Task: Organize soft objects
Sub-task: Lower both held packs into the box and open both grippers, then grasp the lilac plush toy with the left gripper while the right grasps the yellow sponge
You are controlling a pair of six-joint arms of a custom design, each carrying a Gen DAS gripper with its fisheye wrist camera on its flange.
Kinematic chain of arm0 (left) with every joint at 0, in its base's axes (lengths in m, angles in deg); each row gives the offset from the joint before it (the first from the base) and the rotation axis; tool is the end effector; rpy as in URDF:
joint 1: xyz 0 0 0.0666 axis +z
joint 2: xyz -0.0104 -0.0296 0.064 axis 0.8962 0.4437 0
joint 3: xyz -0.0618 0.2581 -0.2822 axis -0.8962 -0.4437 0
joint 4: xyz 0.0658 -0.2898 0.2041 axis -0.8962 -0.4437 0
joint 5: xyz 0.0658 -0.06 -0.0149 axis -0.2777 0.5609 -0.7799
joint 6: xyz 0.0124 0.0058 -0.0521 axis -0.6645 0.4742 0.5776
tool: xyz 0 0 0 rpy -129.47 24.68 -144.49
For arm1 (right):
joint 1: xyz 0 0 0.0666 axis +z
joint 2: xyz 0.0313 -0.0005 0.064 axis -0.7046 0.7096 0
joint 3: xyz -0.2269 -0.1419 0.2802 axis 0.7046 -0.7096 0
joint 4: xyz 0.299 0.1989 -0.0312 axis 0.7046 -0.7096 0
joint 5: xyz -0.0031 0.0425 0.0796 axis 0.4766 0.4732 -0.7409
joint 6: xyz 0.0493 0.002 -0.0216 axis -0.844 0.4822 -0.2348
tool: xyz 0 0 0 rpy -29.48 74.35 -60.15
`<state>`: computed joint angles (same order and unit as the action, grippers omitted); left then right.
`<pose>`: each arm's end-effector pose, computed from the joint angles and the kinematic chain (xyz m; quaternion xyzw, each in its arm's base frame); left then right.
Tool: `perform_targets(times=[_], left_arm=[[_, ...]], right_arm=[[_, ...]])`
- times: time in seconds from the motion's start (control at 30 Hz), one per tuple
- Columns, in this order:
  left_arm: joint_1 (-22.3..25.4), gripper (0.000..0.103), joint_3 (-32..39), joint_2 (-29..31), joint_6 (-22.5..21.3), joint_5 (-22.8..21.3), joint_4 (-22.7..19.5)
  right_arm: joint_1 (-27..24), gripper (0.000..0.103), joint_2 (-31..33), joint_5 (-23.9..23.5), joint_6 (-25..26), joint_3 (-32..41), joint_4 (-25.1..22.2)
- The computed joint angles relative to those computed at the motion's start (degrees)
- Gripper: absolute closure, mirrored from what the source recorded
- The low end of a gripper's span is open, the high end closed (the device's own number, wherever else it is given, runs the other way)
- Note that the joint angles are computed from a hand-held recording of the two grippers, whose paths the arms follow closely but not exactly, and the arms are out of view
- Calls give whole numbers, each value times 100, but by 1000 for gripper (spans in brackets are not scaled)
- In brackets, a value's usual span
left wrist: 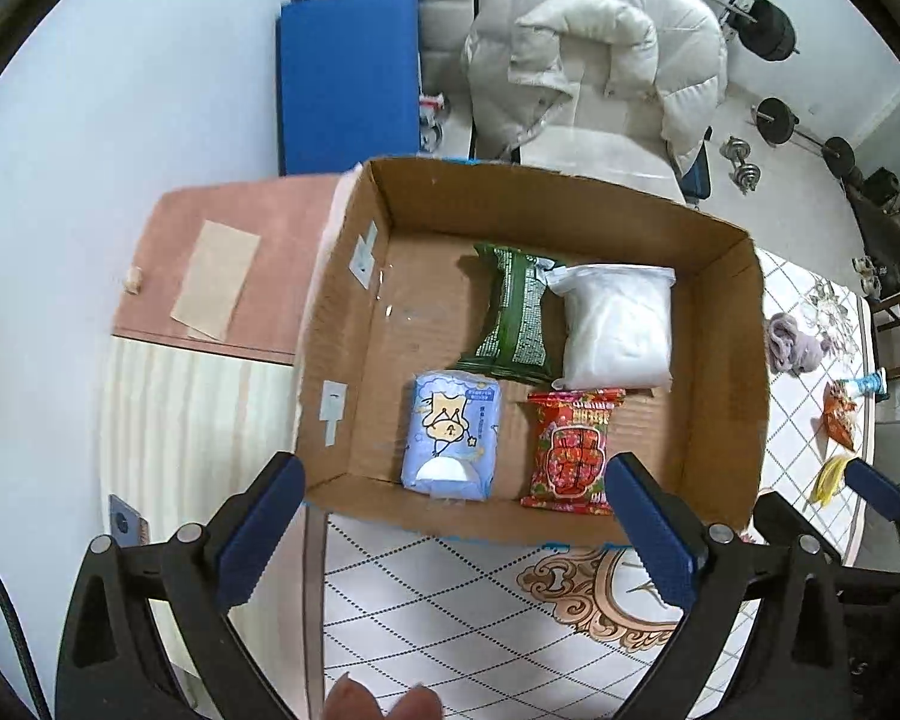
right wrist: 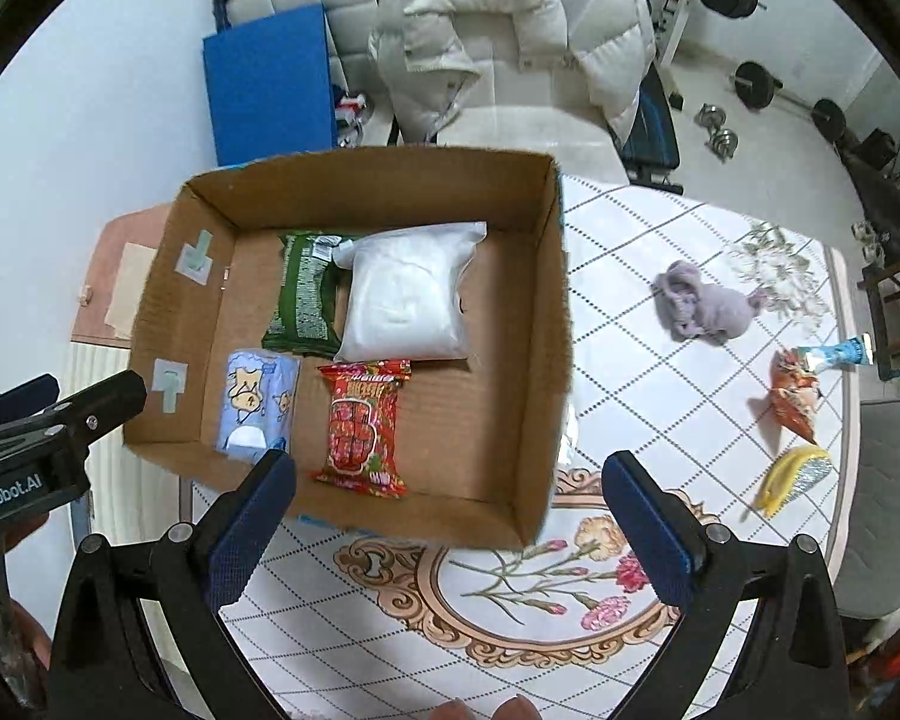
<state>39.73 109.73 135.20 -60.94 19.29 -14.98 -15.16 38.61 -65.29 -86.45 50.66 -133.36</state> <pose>0.3440 -0.1510 0.4655 0.0707 0.9926 -0.0042 0.0984 0.3182 0.1776 0.4479 0.0783 0.9917 0.0224 0.0992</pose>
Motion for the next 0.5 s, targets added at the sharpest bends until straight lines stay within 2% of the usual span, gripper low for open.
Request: perform_targets(times=[0.07, 0.27, 0.5], left_arm=[[-112, 1, -133, -203, 61, -94, 55], [-391, 0, -44, -644, 198, -320, -130], [-630, 0, 74, -872, 343, -370, -333]], right_arm=[[104, 0, -179, 57, -89, 8, -80], [438, 0, -652, 277, -344, 118, -326], [713, 0, -991, 299, -622, 165, -468]])
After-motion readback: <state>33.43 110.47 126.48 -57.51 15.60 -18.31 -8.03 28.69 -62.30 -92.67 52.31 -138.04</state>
